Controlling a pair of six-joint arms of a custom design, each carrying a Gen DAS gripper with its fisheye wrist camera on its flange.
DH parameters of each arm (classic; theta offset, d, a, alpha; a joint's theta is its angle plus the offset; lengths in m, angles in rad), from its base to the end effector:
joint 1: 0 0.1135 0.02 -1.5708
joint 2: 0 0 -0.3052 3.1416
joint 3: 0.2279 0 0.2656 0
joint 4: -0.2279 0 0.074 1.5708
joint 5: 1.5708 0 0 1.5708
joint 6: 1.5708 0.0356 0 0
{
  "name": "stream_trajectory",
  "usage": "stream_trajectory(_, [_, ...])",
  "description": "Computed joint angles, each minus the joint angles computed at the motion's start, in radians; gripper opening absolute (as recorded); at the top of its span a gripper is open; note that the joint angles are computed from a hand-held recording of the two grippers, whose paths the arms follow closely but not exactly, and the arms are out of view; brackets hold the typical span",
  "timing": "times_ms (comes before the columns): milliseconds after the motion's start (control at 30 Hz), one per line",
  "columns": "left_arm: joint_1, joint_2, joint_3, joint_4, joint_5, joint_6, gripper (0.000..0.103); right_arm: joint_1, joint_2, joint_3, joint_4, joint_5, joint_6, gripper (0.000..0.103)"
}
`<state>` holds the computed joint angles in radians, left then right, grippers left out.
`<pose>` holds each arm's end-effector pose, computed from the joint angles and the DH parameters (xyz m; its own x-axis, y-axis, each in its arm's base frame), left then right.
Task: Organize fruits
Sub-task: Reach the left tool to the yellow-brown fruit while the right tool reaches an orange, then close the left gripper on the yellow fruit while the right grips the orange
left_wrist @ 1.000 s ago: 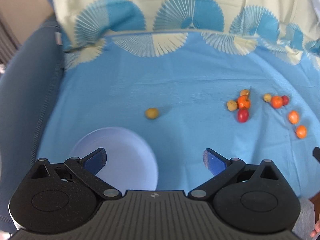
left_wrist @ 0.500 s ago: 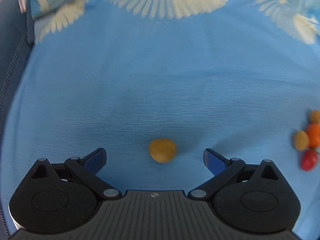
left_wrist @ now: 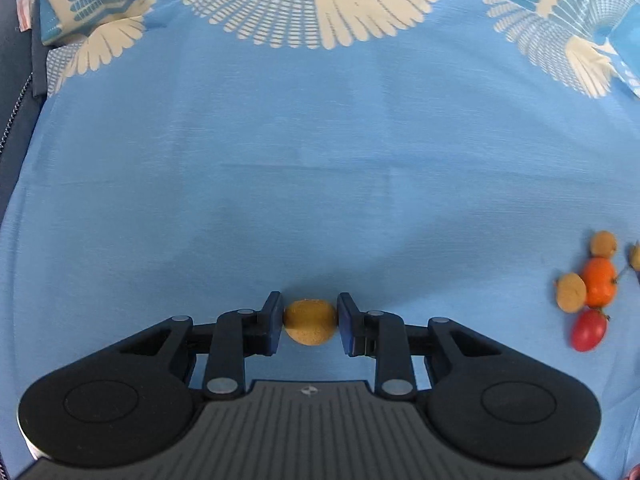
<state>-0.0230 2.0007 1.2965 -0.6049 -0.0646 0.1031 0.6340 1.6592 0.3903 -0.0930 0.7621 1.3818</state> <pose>0.4115 -0.0072 0.1634 -0.9599 0.1248 -0.2509 0.1056 0.9904 0.0886 0.1772 0.0998 0.0907 -0.4556 0.5469 -0.7024 0.7153 0.6946 0.0768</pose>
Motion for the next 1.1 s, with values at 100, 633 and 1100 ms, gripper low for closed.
stream_trajectory(100, [-0.019,-0.049,-0.066,0.051,-0.021,-0.013,0.032,0.004,-0.027,-0.009,-0.015,-0.002,0.015,0.040])
stream_trajectory(633, [-0.112,-0.584,-0.321,-0.064,-0.015,-0.025,0.032,0.379,-0.339,0.126,-0.592,0.087,0.356,0.040])
stream_trajectory(1100, [0.395,-0.962,-0.329,-0.447,0.218,0.277,0.032,0.813,-0.197,0.490,-0.817,0.098,0.458,0.040])
